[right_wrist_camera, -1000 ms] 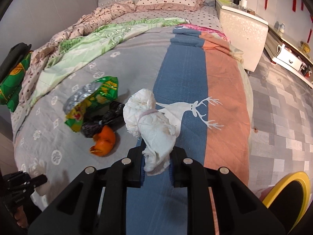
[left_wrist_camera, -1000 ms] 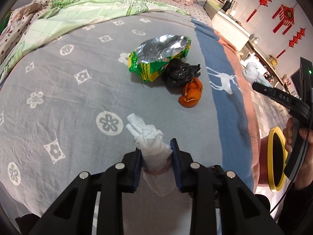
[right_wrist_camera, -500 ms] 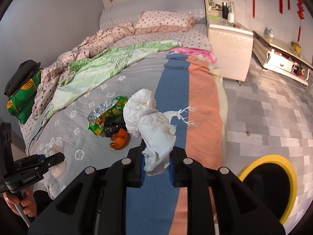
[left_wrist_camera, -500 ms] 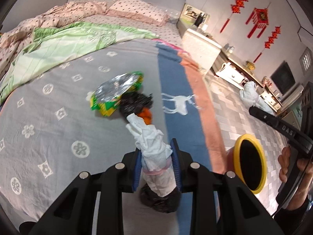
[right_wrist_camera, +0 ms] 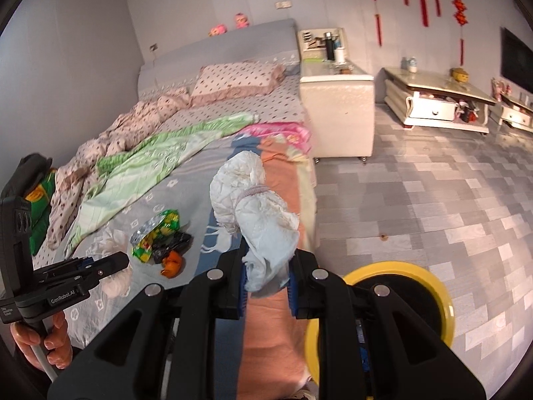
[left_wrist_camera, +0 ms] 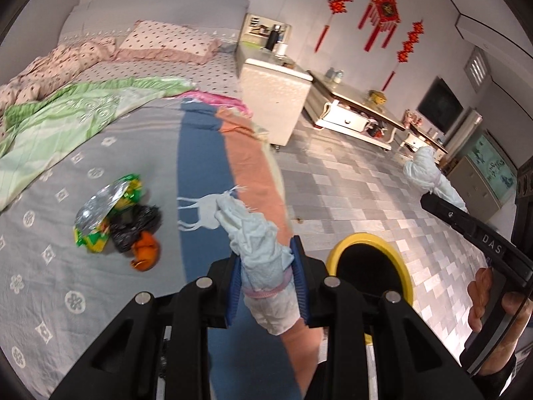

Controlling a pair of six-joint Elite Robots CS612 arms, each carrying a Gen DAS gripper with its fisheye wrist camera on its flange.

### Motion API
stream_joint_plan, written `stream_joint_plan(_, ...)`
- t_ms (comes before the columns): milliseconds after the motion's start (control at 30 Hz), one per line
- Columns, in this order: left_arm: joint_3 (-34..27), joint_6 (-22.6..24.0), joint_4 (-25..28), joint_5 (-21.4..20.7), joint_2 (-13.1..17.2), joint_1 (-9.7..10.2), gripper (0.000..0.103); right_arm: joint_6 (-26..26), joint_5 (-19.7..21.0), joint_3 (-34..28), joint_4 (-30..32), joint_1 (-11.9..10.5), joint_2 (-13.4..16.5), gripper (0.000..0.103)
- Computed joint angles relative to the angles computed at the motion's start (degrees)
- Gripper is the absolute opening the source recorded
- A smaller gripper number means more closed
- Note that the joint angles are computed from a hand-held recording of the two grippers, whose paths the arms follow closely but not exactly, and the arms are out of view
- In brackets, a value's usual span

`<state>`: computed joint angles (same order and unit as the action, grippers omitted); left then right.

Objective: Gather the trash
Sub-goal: 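Carry both white tissue bundles over the bin with both tools, then open both tools to drop the tissue bundles into the bin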

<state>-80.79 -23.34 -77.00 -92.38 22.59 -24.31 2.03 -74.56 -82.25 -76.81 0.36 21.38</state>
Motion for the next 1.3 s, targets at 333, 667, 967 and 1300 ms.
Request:
stream_joint_plan(333, 6.7, 4.5, -5.0, -4.1, -2.6, -3.51, 0.026, 3.3, -1.6, -6.0, 2.9, -5.7, 1.8, 0.017)
stream_joint_plan(667, 13.5, 6.3, -5.7, -8.2, -3.1, -6.29, 0.026, 5.6, -2.6, -9.2, 7.9, -8.8, 6.3, 0.017)
stream_joint_plan(967, 17.5, 6.5, -6.4, -9.3, -2.7, -6.90, 0.026, 6.7, -2.2, -8.5, 10.3, -9.6, 9.4, 0.018)
stream_joint_plan(1300, 18.6, 7.7, -5.3, -11.6, -1.6, -7.11, 0.026, 7.8, -2.6, -6.4, 12.2, -9.3, 10.9, 0.018)
